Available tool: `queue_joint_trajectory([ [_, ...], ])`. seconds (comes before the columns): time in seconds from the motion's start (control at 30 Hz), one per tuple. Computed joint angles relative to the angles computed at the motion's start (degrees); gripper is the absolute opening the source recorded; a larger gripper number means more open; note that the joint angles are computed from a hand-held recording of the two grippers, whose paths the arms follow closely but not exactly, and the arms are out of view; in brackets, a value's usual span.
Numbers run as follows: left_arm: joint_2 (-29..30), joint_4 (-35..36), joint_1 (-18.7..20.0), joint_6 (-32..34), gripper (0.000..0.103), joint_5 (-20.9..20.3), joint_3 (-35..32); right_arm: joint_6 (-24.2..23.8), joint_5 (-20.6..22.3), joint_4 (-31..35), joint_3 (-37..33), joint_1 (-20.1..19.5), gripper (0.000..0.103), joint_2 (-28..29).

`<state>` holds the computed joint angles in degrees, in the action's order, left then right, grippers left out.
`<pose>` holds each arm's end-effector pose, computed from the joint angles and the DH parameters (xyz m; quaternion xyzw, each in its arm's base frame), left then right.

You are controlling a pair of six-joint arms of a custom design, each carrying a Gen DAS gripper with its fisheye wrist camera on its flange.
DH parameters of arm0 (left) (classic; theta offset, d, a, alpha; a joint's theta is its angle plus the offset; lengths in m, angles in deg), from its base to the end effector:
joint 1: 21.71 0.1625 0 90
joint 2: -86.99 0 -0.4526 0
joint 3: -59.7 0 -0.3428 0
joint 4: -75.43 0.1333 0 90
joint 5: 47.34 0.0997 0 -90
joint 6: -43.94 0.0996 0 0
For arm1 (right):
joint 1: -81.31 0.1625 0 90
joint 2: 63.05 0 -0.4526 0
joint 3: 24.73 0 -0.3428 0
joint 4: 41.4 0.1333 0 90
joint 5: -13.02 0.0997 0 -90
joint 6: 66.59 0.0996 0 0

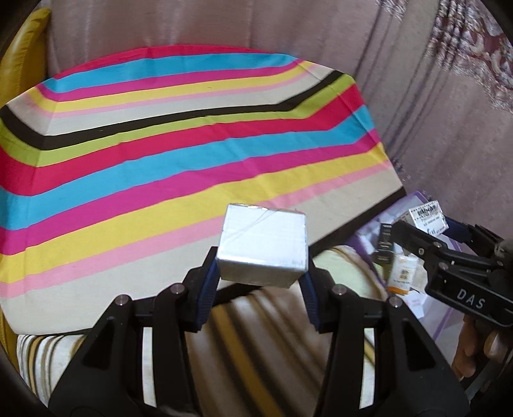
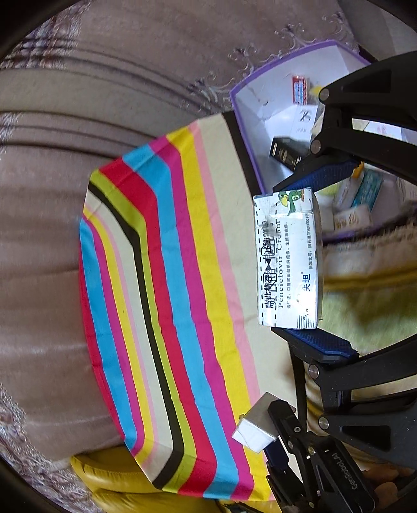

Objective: Organize objects
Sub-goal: 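Carry the white cube box and Penciclovir box over the purple-rimmed box, then lower both boxes into the purple-rimmed box and open both grippers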

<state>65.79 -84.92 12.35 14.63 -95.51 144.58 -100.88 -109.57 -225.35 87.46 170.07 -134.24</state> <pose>-0.4528 -0.5472 -0.0432 0.1946 0.9122 -0.2813 0.2254 0.0681 -0.5333 0.3950 0.1245 -0.8593 0.3309 0.3697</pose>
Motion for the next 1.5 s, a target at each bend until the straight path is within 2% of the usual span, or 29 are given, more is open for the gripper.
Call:
queue_joint_trajectory([
  [0.23, 2.9, 1.4, 0.0, 0.4, 0.051, -7.0, -4.8, -0.5, -0.7, -0.8, 0.3, -2.2, 0.076, -2.1],
  [0.7, 11.7, 10.7, -0.7, 2.4, 0.051, -16.8, -20.1, -2.2, -1.7, -2.2, -0.9, -8.7, 0.076, -5.1],
  [1.13, 20.3, 20.8, -0.8, 3.4, 0.051, -21.4, -36.0, -2.4, -1.2, -1.7, -3.9, -13.5, 0.076, -6.3],
  [1.5, 26.1, 28.2, -0.4, 2.3, 0.054, -22.8, -47.5, -1.3, -0.4, 0.7, -6.8, -16.6, 0.077, -6.9],
])
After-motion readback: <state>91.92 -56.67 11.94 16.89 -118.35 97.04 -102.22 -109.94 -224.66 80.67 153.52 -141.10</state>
